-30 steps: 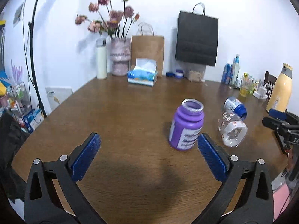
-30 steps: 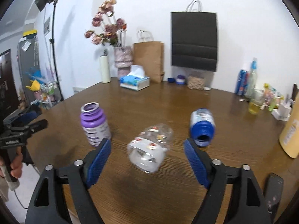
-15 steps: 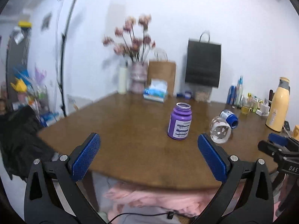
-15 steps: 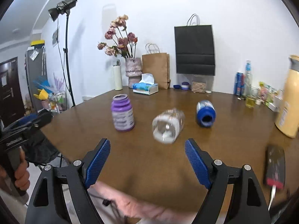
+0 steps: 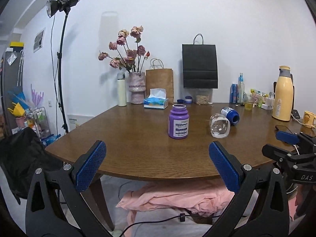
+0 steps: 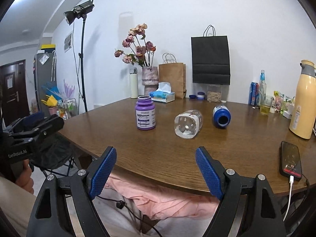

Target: Flip cup upright

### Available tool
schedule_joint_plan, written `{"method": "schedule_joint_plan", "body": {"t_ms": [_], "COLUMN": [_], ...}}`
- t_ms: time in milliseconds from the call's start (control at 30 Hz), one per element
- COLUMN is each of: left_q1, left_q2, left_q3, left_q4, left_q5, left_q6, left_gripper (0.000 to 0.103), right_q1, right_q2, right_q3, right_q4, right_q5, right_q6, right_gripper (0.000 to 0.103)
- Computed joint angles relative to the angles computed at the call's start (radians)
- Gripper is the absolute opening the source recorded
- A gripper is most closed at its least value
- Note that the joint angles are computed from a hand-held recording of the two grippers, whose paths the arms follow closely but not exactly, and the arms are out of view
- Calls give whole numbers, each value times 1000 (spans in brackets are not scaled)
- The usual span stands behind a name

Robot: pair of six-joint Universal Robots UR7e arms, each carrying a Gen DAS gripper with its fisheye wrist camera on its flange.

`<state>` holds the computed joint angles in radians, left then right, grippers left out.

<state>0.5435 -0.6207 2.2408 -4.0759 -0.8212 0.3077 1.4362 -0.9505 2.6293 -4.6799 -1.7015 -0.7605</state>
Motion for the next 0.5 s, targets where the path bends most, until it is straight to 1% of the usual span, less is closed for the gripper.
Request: {"method": "schedule_joint_plan", "body": {"t_ms": [167,400,500], "left_q1": [-5,1,-3], "left_q2": [5,-3,4], "left_q3": [7,7,5], "left_q4": [-27,-15,-34], "left_q5": [7,-3,1], "left_q6": [11,6,17], "left_gripper": [103,103,103], "right_q1": [-3,3,3], "right_q2": [2,11,11], "right_q3": [1,-1,-1], "right_q4": [-7,-16,-13], "right_q5": [7,-3,-5], "right_q6": [-3,-7,-3], "right_gripper": [86,86,86]}}
